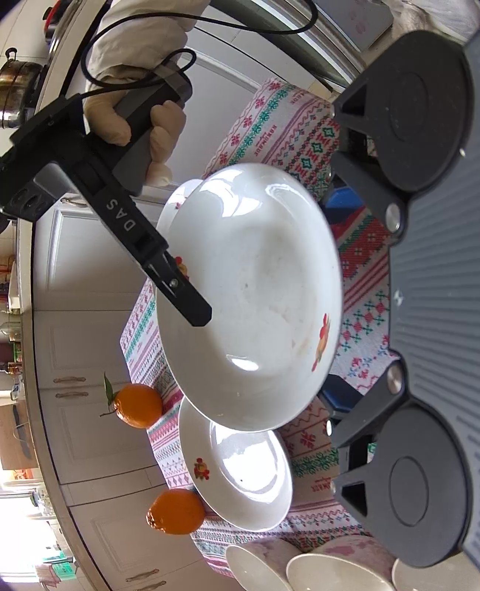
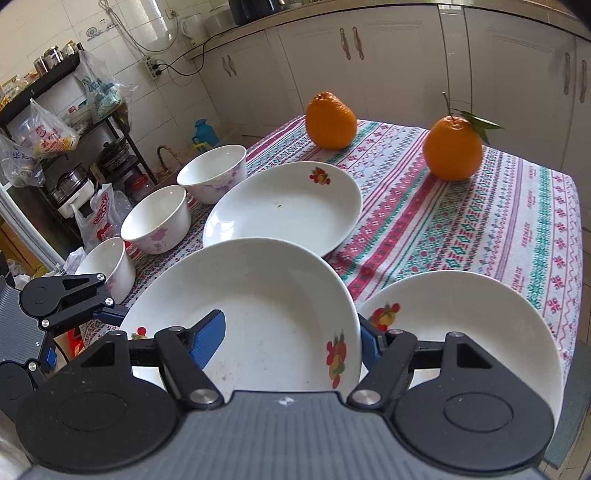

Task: Organize plates and bowls
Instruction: 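Close the right gripper on the plate rim and lift it, then carry the plate onto the stained plate and open the right gripper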

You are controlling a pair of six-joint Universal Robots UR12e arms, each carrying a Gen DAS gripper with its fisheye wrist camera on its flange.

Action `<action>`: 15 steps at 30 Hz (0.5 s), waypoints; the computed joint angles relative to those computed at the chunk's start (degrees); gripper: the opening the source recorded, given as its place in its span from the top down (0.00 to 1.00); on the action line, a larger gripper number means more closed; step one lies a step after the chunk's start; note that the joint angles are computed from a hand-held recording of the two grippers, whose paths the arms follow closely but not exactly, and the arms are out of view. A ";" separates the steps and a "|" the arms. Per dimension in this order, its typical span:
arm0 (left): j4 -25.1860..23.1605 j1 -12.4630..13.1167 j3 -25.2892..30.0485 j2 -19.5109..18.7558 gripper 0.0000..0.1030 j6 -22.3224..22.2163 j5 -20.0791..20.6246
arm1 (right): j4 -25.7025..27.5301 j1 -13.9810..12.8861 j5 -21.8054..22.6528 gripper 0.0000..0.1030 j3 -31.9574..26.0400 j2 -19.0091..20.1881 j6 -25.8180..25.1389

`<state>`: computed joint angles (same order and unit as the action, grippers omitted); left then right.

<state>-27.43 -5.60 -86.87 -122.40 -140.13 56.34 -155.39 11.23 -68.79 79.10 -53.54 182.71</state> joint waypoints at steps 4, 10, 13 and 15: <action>-1.72 -0.80 2.18 -1.13 0.15 0.39 -0.45 | -1.83 -0.82 -0.74 0.24 1.35 -0.64 0.73; -2.70 -2.16 4.05 -2.18 0.15 1.43 -0.22 | -4.79 -2.21 -1.46 0.24 3.63 -1.36 2.78; -3.43 -2.88 5.32 -3.01 0.15 1.83 -0.26 | -5.77 -2.74 -2.24 0.24 4.63 -1.77 3.20; -3.76 -3.30 6.03 -3.46 0.15 2.10 -0.35 | -6.38 -3.16 -2.52 0.24 5.24 -2.03 3.44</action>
<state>-31.19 -8.91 -80.84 -125.86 -138.03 56.00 -161.77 8.07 -71.31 84.34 -55.57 186.15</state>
